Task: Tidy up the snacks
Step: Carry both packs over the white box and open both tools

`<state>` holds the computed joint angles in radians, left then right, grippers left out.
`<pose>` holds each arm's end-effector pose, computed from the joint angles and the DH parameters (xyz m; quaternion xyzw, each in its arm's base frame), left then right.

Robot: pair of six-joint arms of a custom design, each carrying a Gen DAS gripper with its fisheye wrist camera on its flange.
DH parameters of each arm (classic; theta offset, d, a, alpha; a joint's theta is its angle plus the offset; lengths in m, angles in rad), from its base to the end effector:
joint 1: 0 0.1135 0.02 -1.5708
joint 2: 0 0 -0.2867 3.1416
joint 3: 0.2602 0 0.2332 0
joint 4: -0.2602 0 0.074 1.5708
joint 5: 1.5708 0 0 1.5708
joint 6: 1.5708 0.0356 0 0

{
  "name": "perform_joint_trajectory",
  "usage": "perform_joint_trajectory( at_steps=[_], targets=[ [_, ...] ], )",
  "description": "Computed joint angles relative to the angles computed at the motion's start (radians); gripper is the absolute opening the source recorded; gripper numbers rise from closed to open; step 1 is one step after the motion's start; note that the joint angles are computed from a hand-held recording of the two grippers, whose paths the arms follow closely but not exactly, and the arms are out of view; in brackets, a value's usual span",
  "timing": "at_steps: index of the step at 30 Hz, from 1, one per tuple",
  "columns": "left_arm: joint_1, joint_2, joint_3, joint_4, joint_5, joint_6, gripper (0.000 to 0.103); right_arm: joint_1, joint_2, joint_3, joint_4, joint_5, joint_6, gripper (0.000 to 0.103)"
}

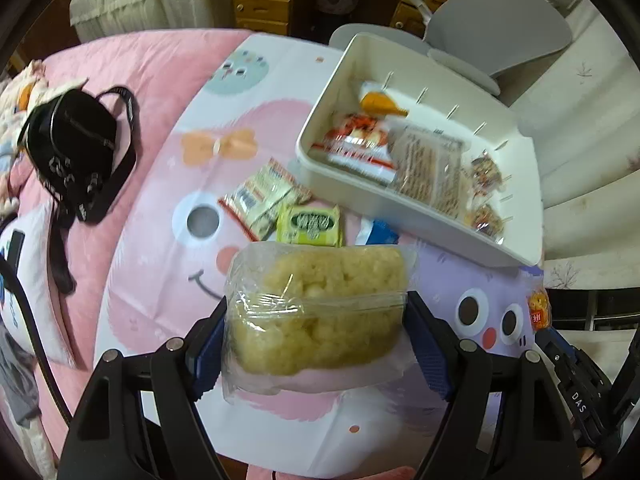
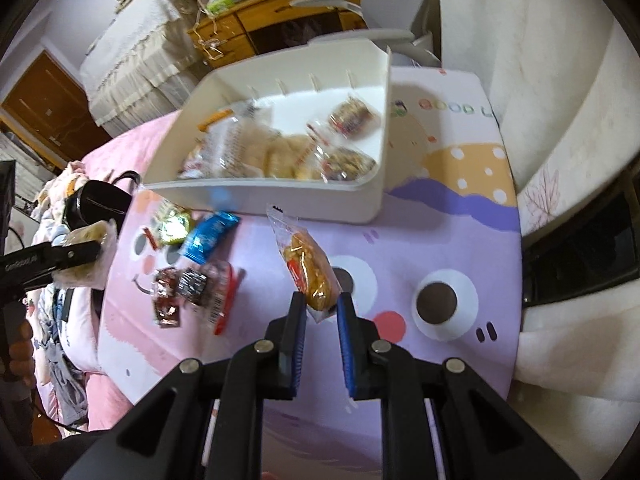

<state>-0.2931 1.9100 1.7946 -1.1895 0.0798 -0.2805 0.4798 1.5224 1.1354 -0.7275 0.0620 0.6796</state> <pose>0.3581 -0.1110 0.3119 0.0115 0.9903 -0.0754 0.1159 0.2545 0.1299 0.2720 0.1041 0.9681 0.0986 0.2057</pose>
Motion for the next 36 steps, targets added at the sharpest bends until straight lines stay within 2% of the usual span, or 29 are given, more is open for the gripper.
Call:
perform_joint_trajectory(
  at_steps=[7,13,20,22,26,29,31,36],
  targets=[
    [-0.006,0.158,0.315,-0.137,-0.002,0.041,0.079,-0.033,0.005,0.081,0.007,0.028,-0.027,0.015],
    [0.001,0.359,0.686,-0.271,0.022,0.096,0.079,-0.075,0.053,0.159,0.015,0.041,-0.062,0.015],
    [0.008,0.502,0.912,-0.285,0.089,0.130,0.079,-0.102,0.129,0.213,0.067,0.064,-0.106,0.015],
    [0.009,0.515,0.905,-0.257,0.114,0.131,0.079,-0.104,0.144,0.210,0.090,0.065,-0.114,0.015],
    [0.015,0.475,0.763,-0.121,0.196,0.111,0.081,-0.107,0.162,0.199,0.139,0.073,-0.120,0.016],
    [0.017,0.481,0.759,-0.115,0.223,0.084,0.086,-0.121,0.179,0.194,0.149,0.054,-0.094,0.023],
    [0.016,0.473,0.735,-0.104,0.223,0.069,0.087,-0.128,0.187,0.193,0.143,0.041,-0.080,0.034],
    [0.022,0.398,0.607,-0.039,0.224,0.050,0.087,-0.131,0.157,0.162,0.152,0.040,-0.053,0.043]
  ],
)
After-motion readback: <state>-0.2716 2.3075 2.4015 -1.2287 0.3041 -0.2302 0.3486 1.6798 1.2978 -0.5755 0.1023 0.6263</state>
